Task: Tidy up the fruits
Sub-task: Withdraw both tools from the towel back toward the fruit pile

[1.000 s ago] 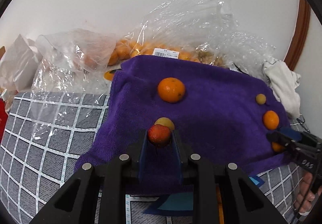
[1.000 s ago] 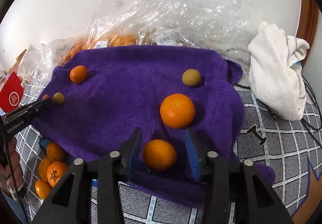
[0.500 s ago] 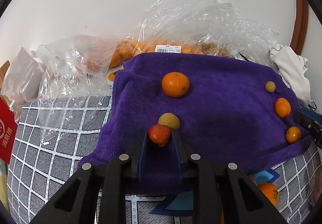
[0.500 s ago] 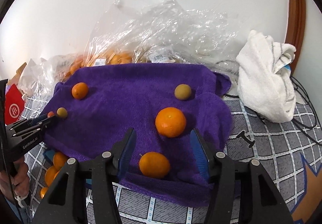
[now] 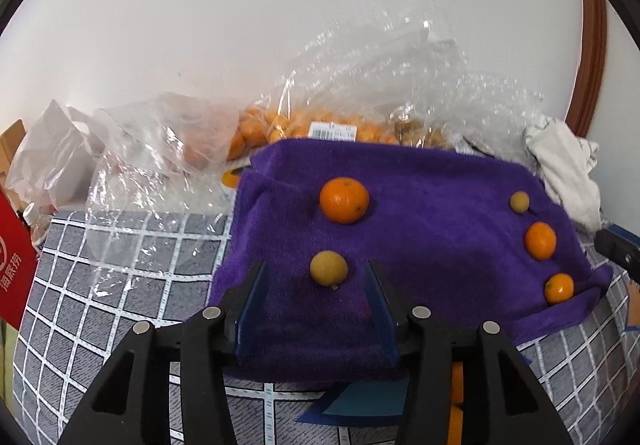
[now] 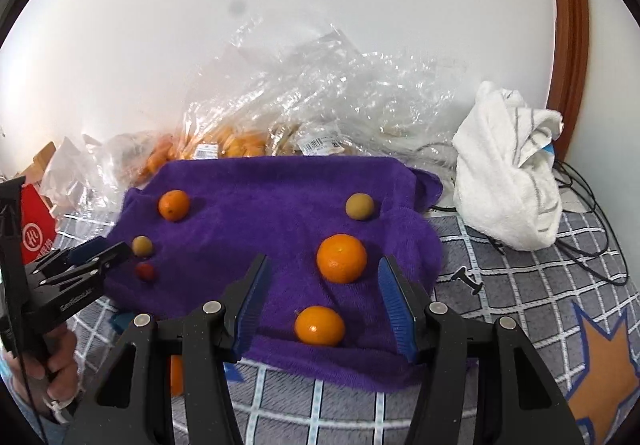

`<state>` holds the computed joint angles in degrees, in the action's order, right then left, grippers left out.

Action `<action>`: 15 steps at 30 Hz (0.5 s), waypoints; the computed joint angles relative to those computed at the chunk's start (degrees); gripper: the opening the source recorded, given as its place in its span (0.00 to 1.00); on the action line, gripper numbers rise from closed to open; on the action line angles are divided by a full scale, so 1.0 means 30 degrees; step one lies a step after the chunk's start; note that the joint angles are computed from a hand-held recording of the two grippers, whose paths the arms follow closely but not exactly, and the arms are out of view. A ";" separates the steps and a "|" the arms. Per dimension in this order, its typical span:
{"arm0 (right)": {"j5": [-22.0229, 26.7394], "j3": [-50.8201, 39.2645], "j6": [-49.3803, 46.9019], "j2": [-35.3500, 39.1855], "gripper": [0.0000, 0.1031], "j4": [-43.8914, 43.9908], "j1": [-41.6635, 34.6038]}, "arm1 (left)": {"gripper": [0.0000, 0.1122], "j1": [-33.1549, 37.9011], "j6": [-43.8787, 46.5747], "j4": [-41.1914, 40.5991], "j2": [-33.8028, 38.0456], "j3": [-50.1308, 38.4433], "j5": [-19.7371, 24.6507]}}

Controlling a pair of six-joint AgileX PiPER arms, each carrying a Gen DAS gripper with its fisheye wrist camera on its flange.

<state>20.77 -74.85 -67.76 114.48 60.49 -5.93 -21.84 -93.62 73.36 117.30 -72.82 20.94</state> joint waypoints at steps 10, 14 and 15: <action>0.0468 0.2991 -0.0777 -0.2919 0.54 -0.0124 -0.0214 | 0.42 -0.0127 0.1667 -0.2437 -0.2608 0.1771 -0.0386; 0.0945 0.3985 -0.1748 -0.3190 0.51 0.0699 -0.0037 | 0.42 -0.0071 0.2948 -0.3920 -0.4049 0.3580 -0.1112; 0.0985 0.4060 -0.1758 -0.3136 0.50 0.0614 0.0040 | 0.42 -0.0055 0.2870 -0.3949 -0.4228 0.3887 -0.1215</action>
